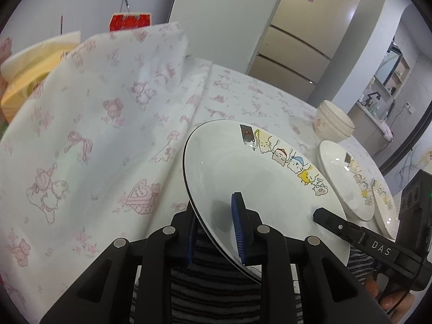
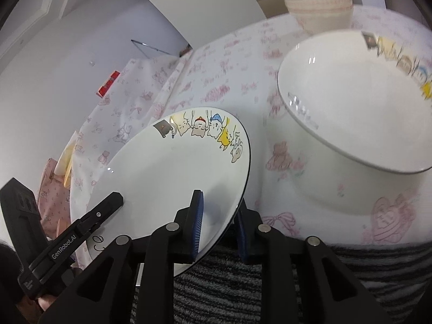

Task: Organize plates and bowls
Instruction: 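Lift the cartoon-rim plate off the table with both grippers, then carry the held plate with both grippers over the other cartoon-rim plate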

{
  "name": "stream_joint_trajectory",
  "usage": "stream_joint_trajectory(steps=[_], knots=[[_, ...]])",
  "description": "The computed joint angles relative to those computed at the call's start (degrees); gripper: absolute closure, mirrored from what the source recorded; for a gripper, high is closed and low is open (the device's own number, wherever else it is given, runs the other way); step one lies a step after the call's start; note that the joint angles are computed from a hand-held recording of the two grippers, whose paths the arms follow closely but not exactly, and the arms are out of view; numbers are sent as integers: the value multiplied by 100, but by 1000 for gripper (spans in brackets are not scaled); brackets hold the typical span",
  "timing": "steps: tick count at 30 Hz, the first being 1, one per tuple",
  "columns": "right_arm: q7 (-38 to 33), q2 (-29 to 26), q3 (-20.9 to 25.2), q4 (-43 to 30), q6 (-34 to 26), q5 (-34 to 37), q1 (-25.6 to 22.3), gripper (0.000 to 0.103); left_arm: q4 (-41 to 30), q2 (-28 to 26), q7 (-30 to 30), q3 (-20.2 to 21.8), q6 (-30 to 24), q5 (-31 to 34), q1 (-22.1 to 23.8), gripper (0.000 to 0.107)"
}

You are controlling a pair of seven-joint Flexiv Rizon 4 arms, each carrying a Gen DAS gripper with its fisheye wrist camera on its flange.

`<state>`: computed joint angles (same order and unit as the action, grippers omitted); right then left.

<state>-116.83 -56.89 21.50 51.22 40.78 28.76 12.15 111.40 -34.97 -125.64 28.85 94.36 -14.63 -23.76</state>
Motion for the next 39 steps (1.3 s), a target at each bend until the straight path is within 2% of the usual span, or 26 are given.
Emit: stream_joint_trajectory(steps=[5,11,16,20,23,27,32,39], knots=[[-159,157,51,108,235,107,-115,82,-201,12,-32,267,-67,61,-273,82],[-122,208,76,-31,428,272,-309,82,-984,-181,-182,577,-464,359,-540,81],[-162,207,42,-359,555,340,-485,82,-1627,-264,-317,232,-507,636,-308,81],[-313,172,93,-634,529,462,-646,82,-2085,-431,-610,316,-597,808,-412,81],[-334,112,73,-779,586,558,-743,82,-2480,-512,-604,-31,-817,917,-180,81],[-210,-40,11,-1023,508,596,-812,82,-3022,-712,-641,-235,-1173,1156,-33,81],[9,-260,-120,-1291,450,502,-797,82,-3342,-887,-493,-977,-1277,1292,490,81],[291,-718,-264,-1865,93,245,-656,82,-3568,-1145,-523,-1253,-1510,1397,753,81]])
